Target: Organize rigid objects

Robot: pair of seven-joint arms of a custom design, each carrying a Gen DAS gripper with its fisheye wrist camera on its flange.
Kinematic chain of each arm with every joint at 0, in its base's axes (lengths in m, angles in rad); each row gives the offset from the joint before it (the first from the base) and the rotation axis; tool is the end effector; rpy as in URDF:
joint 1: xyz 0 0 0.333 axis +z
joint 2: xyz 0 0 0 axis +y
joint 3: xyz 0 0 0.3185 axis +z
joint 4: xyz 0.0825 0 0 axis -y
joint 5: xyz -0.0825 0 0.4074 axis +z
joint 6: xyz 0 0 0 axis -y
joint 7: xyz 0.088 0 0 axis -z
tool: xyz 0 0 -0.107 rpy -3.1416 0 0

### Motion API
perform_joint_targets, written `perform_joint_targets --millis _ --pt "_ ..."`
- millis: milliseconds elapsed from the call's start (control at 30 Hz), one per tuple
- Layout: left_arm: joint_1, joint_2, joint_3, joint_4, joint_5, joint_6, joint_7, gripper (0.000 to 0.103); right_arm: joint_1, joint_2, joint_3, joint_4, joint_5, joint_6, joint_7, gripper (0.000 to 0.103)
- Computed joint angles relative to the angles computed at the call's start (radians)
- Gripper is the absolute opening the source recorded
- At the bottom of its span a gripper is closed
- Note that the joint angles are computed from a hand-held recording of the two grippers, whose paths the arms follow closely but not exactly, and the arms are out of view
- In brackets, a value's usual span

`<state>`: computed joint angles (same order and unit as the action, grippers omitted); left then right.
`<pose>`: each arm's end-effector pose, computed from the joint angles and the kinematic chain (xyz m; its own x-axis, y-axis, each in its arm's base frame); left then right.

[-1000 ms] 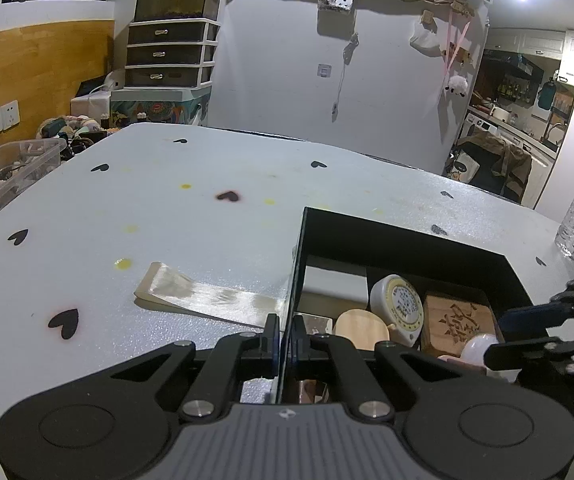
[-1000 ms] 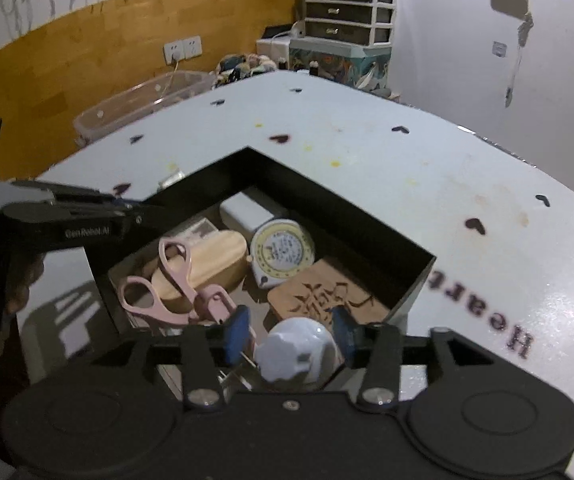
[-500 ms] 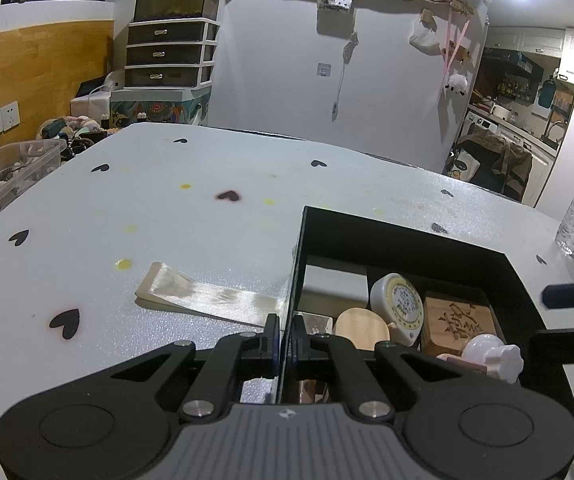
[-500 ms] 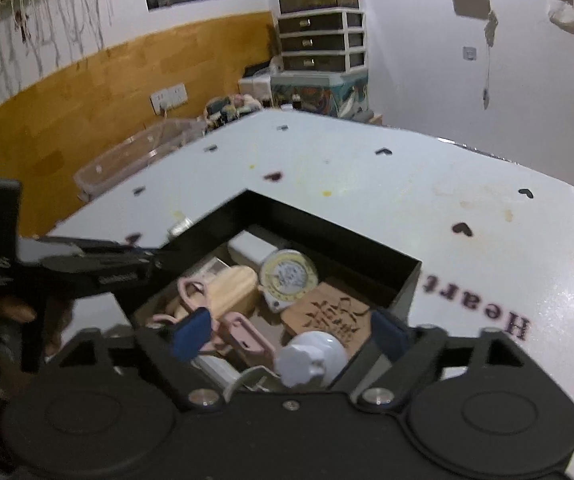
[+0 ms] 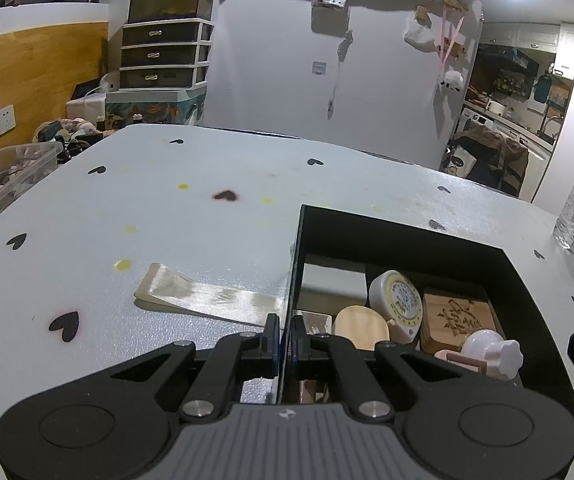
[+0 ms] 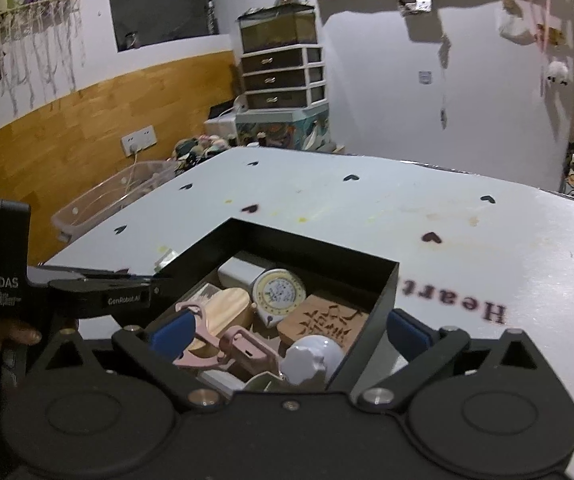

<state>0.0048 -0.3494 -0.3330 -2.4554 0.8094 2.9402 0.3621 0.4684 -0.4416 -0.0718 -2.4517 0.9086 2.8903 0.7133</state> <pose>0.4491 -0.2111 0.4847 0.0574 -0.9913 0.1185 -0.6098 -0.1288 -0.7820 0.4541 0.1368 0.5349 0.5136 -0.8411 -0.1695 -0.5455 -0.1675 -0.8212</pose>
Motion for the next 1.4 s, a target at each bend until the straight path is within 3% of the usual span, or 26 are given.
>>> perform_joint_targets --millis 233,300,367,467,567,767,1033,1233,1400 --pt "-0.002 -0.024 0.004 -0.018 -0.017 0.007 0.012 0.008 0.028 -0.019 0.002 -0.029 0.036 0.093 0.026 0.103" --pt "0.005 -0.049 -0.008 -0.025 -0.006 0.001 0.007 0.017 0.044 -0.031 -0.003 -0.042 0.040 0.124 0.033 0.103" --pt "0.017 -0.082 -0.022 -0.039 0.006 0.011 -0.009 0.041 0.064 -0.049 -0.012 -0.062 0.043 0.162 0.041 0.103" --pt "0.055 -0.154 -0.066 -0.067 0.039 0.034 -0.058 0.060 0.095 -0.083 -0.026 -0.099 0.032 0.220 0.066 0.103" --pt "0.068 -0.228 -0.096 -0.101 0.044 0.042 -0.082 0.075 0.109 -0.122 -0.025 -0.148 0.011 0.282 0.104 0.103" --pt "0.061 -0.364 -0.145 -0.173 0.017 0.054 -0.088 0.093 0.105 -0.210 -0.004 -0.255 -0.036 0.368 0.182 0.103" --pt "0.048 -0.493 -0.213 -0.244 -0.039 0.037 -0.095 0.103 0.099 -0.311 0.011 -0.381 -0.106 0.442 0.273 0.103" --pt "0.048 -0.553 -0.267 -0.276 -0.050 0.018 -0.117 0.103 0.090 -0.370 0.013 -0.454 -0.166 0.465 0.339 0.103" --pt "0.018 -0.561 -0.271 -0.295 -0.062 -0.007 -0.125 0.103 0.055 -0.399 0.034 -0.494 -0.218 0.463 0.391 0.103"
